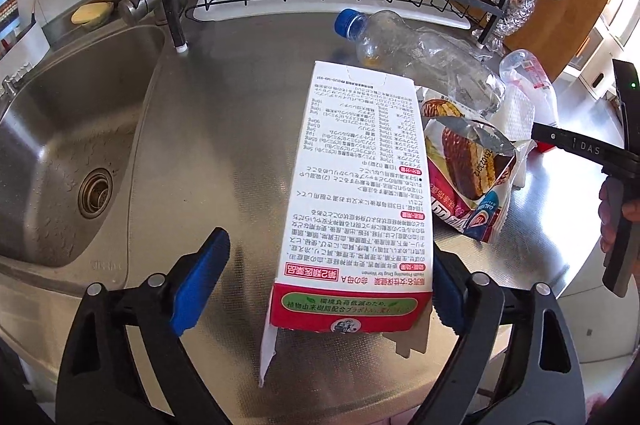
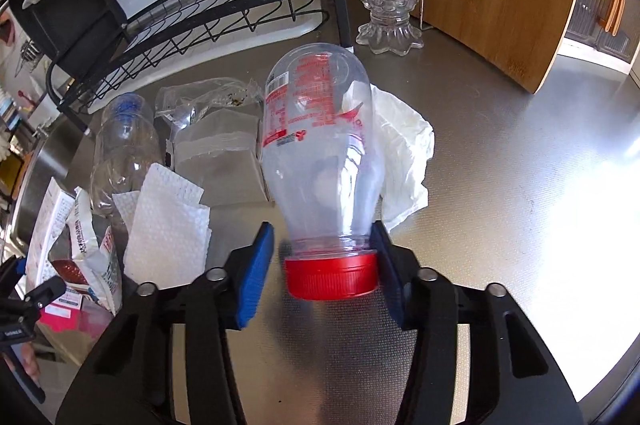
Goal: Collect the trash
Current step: 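Grasp the white-red medicine box with left tool while right tool grasps red-capped bottle, then carry the box and bottle down to the bin and release both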
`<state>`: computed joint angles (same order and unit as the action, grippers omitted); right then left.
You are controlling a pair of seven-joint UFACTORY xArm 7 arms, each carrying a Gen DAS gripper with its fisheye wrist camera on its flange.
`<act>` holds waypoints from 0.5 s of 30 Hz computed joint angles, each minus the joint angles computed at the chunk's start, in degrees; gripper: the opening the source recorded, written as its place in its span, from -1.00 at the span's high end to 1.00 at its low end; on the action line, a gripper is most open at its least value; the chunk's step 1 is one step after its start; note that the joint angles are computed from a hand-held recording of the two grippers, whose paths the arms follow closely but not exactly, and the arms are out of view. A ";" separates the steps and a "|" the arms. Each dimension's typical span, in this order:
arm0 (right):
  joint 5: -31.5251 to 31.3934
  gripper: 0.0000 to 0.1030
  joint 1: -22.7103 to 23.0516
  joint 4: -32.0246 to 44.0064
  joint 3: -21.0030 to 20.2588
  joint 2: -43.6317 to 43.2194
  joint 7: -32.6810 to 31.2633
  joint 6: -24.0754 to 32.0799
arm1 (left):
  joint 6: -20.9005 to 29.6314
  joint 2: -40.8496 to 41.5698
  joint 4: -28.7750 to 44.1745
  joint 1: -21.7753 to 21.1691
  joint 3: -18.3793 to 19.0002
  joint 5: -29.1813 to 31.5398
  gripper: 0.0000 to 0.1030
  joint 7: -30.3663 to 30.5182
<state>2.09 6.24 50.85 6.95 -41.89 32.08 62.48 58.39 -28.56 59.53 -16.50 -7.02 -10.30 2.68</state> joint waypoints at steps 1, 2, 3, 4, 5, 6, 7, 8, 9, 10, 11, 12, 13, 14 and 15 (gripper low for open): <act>-0.10 0.19 -0.15 0.12 0.19 0.08 0.36 0.02 | -0.09 0.01 -0.10 -0.24 0.27 -0.55 -0.54 0.30; -0.31 0.19 -0.21 0.16 0.50 -0.06 0.66 -0.02 | -0.23 -0.03 -0.18 -0.40 0.39 -0.93 -0.42 0.48; -0.75 0.19 -0.19 0.30 0.85 -0.16 0.63 -0.11 | -0.48 -0.21 -0.33 -0.57 0.51 -1.30 -0.20 0.74; -1.25 0.19 -0.18 0.36 1.24 -0.49 0.67 -0.30 | -0.64 -0.40 -0.42 -0.74 0.61 -1.64 -0.14 1.03; -1.37 0.19 0.02 0.41 1.34 -0.85 0.57 -0.44 | -0.60 -0.53 -0.44 -0.57 0.27 -1.16 -0.13 0.83; -1.30 0.19 0.29 0.61 1.30 -1.01 0.38 -0.31 | -0.55 -0.59 -0.52 -0.67 0.23 -1.10 -0.12 1.10; -1.32 0.19 0.46 0.86 1.35 -1.15 0.23 -0.10 | -0.57 -0.79 -0.68 -0.83 0.29 -1.29 -0.12 1.34; -1.39 0.20 0.56 1.08 1.41 -1.33 0.13 -0.04 | -0.72 -1.03 -0.87 -0.90 0.32 -1.55 -0.11 1.29; -1.47 0.20 0.59 1.22 1.48 -1.72 0.12 0.01 | -0.94 -1.31 -1.01 -0.84 0.23 -1.59 -0.11 1.02; -1.60 0.20 0.55 1.42 1.56 -2.06 0.16 0.02 | -1.27 -1.80 -1.22 -0.69 0.06 -1.46 -0.11 0.58; -1.59 0.20 0.60 1.64 1.48 -2.44 0.06 0.03 | -1.42 -2.23 -1.22 -0.50 -0.08 -1.31 -0.10 -0.03; -1.53 0.20 0.65 1.85 1.40 -2.76 -0.07 0.13 | -1.26 -2.56 -0.98 -0.35 -0.17 -1.21 -0.10 -0.70; -1.55 0.20 0.62 2.09 1.40 -3.15 -0.11 0.22 | -1.03 -2.95 -0.69 -0.30 -0.11 -1.24 -0.10 -1.17; -1.67 0.20 0.53 2.27 1.47 -3.67 -0.14 0.31 | -0.86 -3.40 -0.43 -0.30 -0.04 -1.26 -0.10 -1.44; -1.74 0.20 0.46 2.50 1.53 -4.05 -0.17 0.47 | -0.72 -4.01 -0.23 -0.28 -0.14 -1.06 -0.10 -1.69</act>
<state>0.34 6.70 53.36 8.49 -45.93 31.91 62.95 57.67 -32.57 59.31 -16.78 -7.15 -11.35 1.00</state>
